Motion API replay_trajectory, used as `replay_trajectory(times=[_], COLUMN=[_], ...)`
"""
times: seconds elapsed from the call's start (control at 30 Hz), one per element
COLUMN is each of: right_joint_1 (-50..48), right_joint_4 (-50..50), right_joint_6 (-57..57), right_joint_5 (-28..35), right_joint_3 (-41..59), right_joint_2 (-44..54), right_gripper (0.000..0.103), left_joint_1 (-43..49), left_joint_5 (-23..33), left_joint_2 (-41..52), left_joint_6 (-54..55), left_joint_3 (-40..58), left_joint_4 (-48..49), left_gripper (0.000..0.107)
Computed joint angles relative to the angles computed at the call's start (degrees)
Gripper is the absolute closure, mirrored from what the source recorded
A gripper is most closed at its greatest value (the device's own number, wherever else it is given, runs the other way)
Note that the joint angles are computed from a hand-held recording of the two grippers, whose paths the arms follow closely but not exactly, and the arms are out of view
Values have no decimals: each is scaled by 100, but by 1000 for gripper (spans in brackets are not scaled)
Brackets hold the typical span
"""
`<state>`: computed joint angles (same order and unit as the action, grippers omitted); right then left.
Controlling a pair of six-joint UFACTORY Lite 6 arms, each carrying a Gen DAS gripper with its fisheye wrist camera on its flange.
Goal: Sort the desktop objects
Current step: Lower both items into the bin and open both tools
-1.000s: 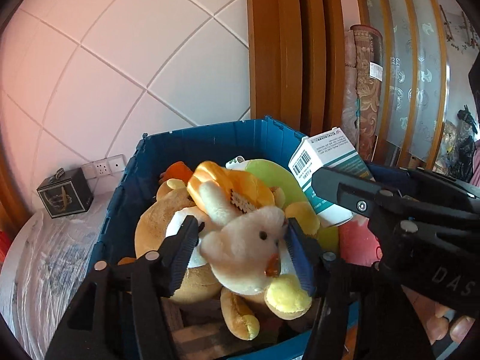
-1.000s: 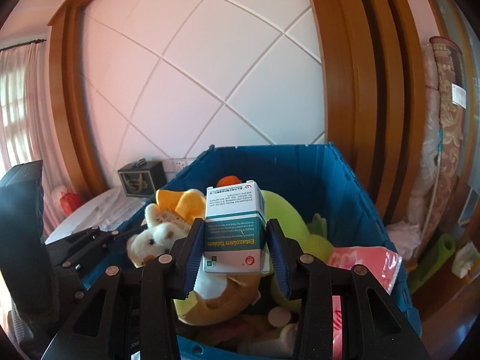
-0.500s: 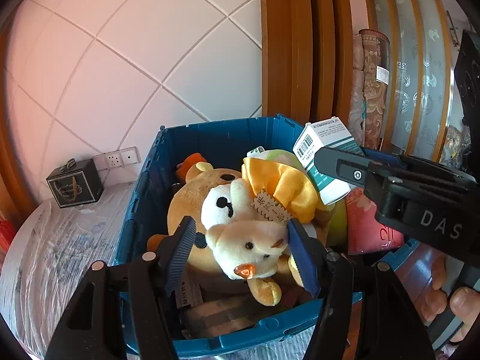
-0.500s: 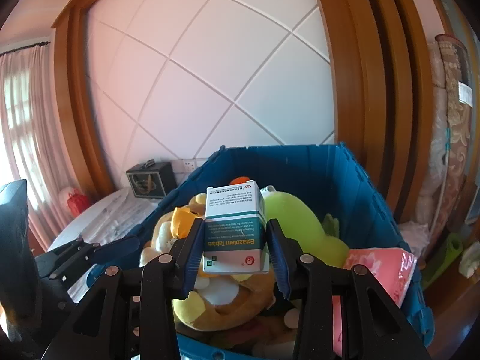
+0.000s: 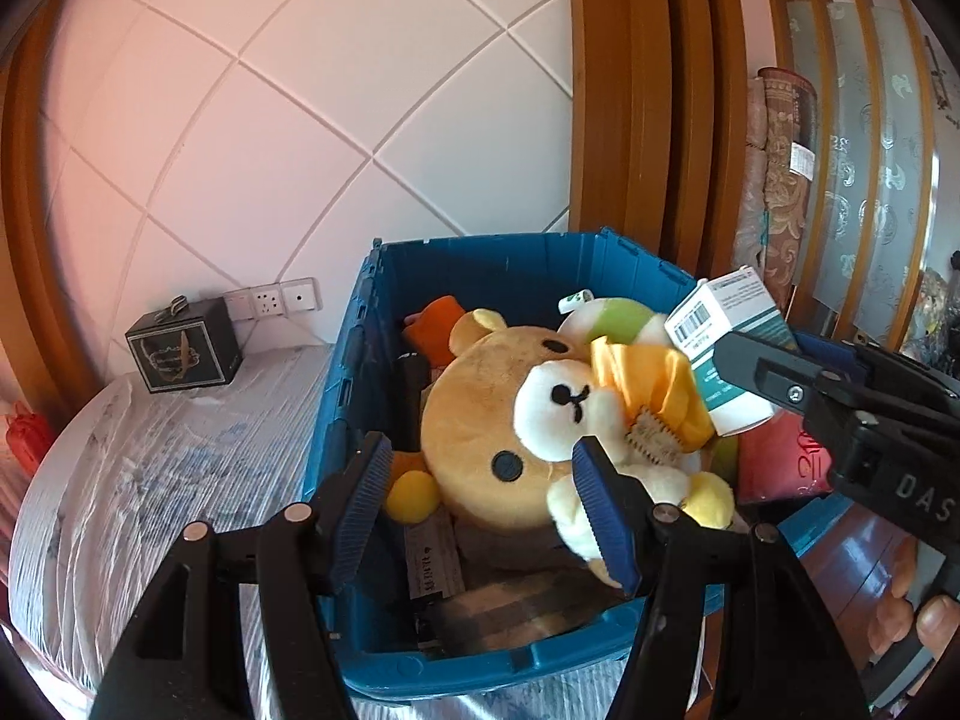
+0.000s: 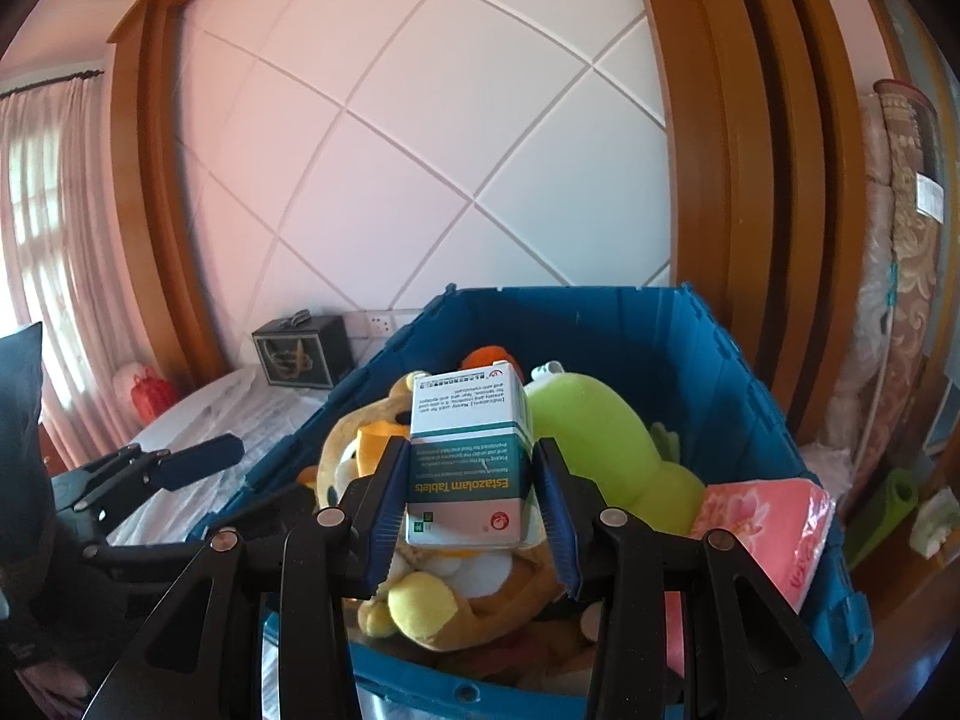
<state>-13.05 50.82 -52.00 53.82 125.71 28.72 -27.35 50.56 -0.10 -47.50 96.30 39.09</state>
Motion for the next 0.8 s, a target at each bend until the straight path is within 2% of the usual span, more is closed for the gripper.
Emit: replay_trajectory(times=[0.1, 0.23, 0.33, 0.53, 0.57, 0.6, 0.7, 0.8], right_joint_1=[66, 391, 346, 384, 503, 591, 588, 379], right_joint_4=[46, -855, -736, -751, -994, -1130, -1154, -926], right_joint_6=[-183, 416, 255, 78, 144, 159, 233, 186], right_joint_5=[-75, -297, -468, -241, -321, -486, -527, -552], right_joint_3=[-354, -340, -719, -797, -827, -983, -1026, -1125], right_joint_2=[-187, -12, -137, -357, -403, -497, -465, -499], right_gripper=[62, 62, 62, 62, 56, 44, 22, 6], left_joint_1=[65, -1, -39, -139, -141, -155, -256, -332], left_joint_5=[-63, -56, -38, 40, 23, 38, 66, 108], left_joint_2=[-135, -230, -274, -264, -282, -286, -369, -461], left_joint_6=[13, 39, 104, 93, 142, 176, 170, 129], left_joint_3=[-284, -469, -548, -606, -632, -625, -701, -764], left_joint_4=[-93, -98, -154, -125, -164, -204, -164, -80], left_gripper=[45, 45, 45, 45, 45, 45, 45, 45])
